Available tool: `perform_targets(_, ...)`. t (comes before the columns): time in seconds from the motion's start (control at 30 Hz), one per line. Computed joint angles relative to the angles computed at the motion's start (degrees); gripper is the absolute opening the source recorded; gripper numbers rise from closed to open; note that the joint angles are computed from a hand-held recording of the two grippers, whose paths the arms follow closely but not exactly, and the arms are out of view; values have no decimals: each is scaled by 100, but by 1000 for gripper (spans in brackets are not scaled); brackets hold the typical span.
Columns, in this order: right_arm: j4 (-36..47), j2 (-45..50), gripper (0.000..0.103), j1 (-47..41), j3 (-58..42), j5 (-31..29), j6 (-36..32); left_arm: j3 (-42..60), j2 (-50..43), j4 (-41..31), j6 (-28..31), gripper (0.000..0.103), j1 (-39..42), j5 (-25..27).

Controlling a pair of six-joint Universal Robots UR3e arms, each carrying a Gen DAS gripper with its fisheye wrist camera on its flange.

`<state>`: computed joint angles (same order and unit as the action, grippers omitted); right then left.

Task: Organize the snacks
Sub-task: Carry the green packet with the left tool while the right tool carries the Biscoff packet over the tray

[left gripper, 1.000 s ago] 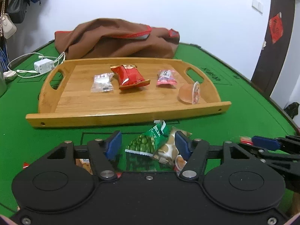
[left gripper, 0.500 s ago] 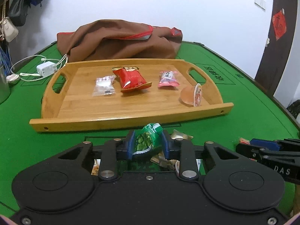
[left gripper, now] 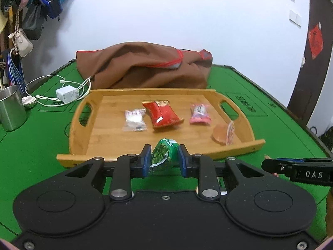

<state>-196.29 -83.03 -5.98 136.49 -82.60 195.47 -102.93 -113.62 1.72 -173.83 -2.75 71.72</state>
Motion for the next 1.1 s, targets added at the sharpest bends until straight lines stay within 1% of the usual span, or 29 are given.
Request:
perform_targets(0.17,437,58,40,-79,-590,90,53,472,-145,-230,-90,25,34,109)
perform_targets(0.3,721,227,40,-148,-1114,179,107,1084,-429,-655,-231,25,98,50)
perform_targets(0.53,1307,821,40,-122,-2355,-19,117,2494,-1223,-1667,-599,25,238,11)
perform_targets(0.63,1719,1213,40,-107,-3089,-118,106,3164,-1639,-2067,-717,25,215,156)
perform_targets(0.73,2237,1703,40,-7,-3898,-381,139,3655,-1974,-2359,-862,25,224,165)
perform_targets(0.87,2862,2392,40,111,-4891,-629,134,3905,-2201,-2492,-959,24,188,238)
perform_targets(1.1,3629,3291,40,260,-6210,-936,136,4188,-2415,-2565,-1036,23,112,323)
